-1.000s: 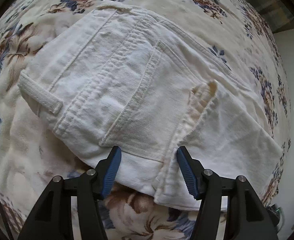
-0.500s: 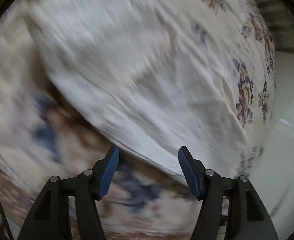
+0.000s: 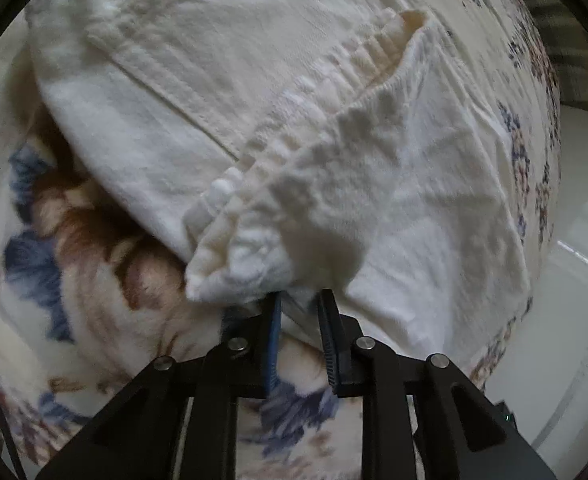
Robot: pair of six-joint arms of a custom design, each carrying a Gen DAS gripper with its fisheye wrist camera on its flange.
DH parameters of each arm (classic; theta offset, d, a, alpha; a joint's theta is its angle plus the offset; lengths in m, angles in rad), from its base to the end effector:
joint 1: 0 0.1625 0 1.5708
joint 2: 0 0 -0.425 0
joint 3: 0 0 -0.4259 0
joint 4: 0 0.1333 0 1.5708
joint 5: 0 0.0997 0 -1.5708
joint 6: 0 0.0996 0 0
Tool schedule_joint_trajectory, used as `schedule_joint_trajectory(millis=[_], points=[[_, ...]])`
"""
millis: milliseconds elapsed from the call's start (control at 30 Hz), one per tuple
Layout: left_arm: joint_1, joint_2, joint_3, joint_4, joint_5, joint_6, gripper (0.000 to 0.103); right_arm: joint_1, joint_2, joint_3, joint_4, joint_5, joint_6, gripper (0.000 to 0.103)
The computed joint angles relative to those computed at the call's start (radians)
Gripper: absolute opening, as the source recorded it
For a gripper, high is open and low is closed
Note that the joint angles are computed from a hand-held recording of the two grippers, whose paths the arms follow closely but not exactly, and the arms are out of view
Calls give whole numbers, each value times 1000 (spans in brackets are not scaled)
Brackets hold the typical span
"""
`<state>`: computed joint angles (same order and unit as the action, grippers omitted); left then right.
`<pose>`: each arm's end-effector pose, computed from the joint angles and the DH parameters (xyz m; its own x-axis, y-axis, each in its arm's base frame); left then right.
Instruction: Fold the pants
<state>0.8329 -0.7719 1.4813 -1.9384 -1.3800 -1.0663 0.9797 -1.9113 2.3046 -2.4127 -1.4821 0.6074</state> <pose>-0.3508 -0.6121 0.0560 -0.8853 -0.2682 -0.3798 -0.2922 0.9564 0.0056 -0.0962 -0.3983 0.3537 -0.4101 0.8566 -0.3131 0.8966 0.3158 -0.3106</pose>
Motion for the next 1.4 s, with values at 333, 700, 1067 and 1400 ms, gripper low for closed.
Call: schedule_joint_trajectory(millis=[333,700,1067,1400], points=[[-40,137,-327,157,318,362,67,214,150,-316,135,-324,-224,63],[50,339,-575,312,175,537,23,259,429,-598,205,-361,-319,63],[5,373,-614,153,306,637,14,251,419,-568,185,-380,-325,63],[41,319,-549,194,248,540,20,260,460,-578,127,-483,-365,32]])
